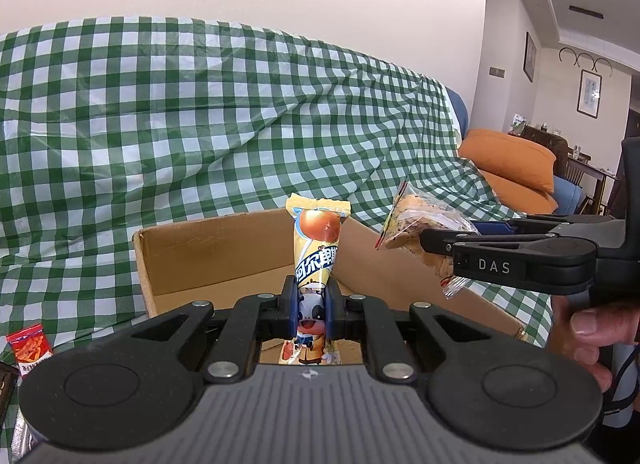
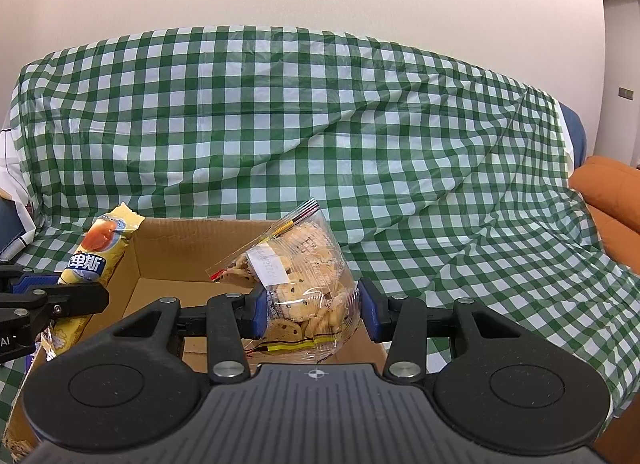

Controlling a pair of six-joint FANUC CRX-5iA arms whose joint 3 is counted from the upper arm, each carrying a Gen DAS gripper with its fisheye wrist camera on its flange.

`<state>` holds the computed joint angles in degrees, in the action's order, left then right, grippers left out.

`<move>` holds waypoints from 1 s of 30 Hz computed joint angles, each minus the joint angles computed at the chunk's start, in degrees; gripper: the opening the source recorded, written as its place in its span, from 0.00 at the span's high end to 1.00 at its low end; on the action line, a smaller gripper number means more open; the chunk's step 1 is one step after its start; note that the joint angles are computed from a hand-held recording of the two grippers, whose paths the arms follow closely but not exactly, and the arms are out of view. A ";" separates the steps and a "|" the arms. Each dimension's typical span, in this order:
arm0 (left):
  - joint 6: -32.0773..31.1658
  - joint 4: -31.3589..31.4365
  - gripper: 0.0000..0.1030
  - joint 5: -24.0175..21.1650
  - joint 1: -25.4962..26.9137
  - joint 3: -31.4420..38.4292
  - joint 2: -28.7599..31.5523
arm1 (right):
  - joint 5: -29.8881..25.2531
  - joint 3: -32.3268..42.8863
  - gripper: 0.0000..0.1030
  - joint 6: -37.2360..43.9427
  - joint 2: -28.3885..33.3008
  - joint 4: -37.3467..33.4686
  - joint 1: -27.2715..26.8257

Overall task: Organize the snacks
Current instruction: 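Open both tools to drop the ice-cream snack and cookie bag into the box, then move both open tools back to the snack pile beside the box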

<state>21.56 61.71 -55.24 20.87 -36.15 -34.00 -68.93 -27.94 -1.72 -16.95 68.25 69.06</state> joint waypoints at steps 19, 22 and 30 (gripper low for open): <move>0.43 -1.36 0.64 -3.04 4.10 0.85 -0.21 | -2.38 2.36 0.25 0.80 2.32 -2.61 0.11; -1.17 -1.10 0.79 -4.66 6.65 0.76 -0.76 | -2.13 2.46 0.25 0.67 2.71 -2.21 0.31; -3.06 -4.74 0.92 -19.49 18.63 5.91 3.06 | 2.04 2.56 0.67 0.25 2.88 -1.81 0.88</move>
<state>18.49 56.97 -74.73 39.51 -30.25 -30.94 -66.89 -25.38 -1.47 -14.07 66.43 69.95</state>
